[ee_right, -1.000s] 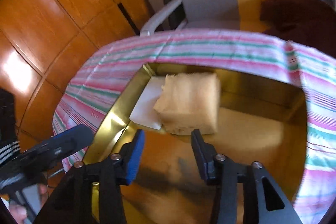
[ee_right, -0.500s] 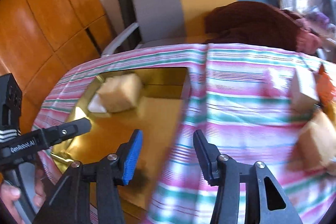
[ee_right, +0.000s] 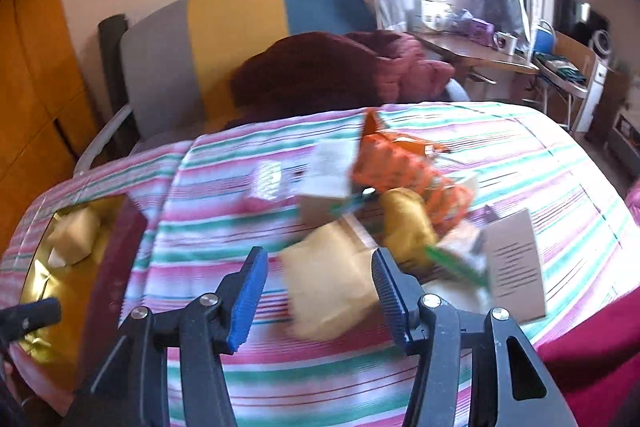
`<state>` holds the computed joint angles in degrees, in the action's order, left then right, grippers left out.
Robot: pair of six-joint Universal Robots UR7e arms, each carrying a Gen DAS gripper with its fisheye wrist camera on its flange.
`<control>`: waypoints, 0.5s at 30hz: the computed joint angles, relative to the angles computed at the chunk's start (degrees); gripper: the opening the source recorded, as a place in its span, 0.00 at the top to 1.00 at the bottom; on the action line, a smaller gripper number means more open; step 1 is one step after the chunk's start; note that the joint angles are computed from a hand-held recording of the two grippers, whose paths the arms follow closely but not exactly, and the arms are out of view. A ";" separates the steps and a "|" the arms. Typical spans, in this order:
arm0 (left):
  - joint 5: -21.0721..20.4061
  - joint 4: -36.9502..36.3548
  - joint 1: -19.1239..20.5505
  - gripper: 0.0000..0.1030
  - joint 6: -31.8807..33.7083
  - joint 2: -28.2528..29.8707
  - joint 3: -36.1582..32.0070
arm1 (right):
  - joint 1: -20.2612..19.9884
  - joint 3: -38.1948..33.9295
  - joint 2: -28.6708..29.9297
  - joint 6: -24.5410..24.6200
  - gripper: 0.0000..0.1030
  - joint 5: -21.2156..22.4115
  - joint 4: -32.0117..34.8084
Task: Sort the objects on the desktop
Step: 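Move the left tool to the thick yellow sponge while the right tool reaches the cracker pack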
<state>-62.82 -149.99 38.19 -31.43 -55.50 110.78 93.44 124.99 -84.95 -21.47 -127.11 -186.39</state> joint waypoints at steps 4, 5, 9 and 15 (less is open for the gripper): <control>-0.74 1.28 -0.88 0.33 0.80 2.78 -1.86 | -3.01 -1.55 -1.06 1.04 0.50 2.35 4.82; -0.91 1.57 -1.07 0.33 0.85 3.30 -2.23 | -3.49 -1.23 -1.58 1.24 0.51 2.85 5.57; -1.99 1.93 -1.59 0.33 0.46 4.91 -3.18 | -5.97 -1.47 -3.31 4.86 0.51 8.51 16.32; -1.27 2.77 -2.40 0.33 1.29 5.88 -3.78 | -4.50 -1.90 -6.63 -0.12 0.49 17.86 23.67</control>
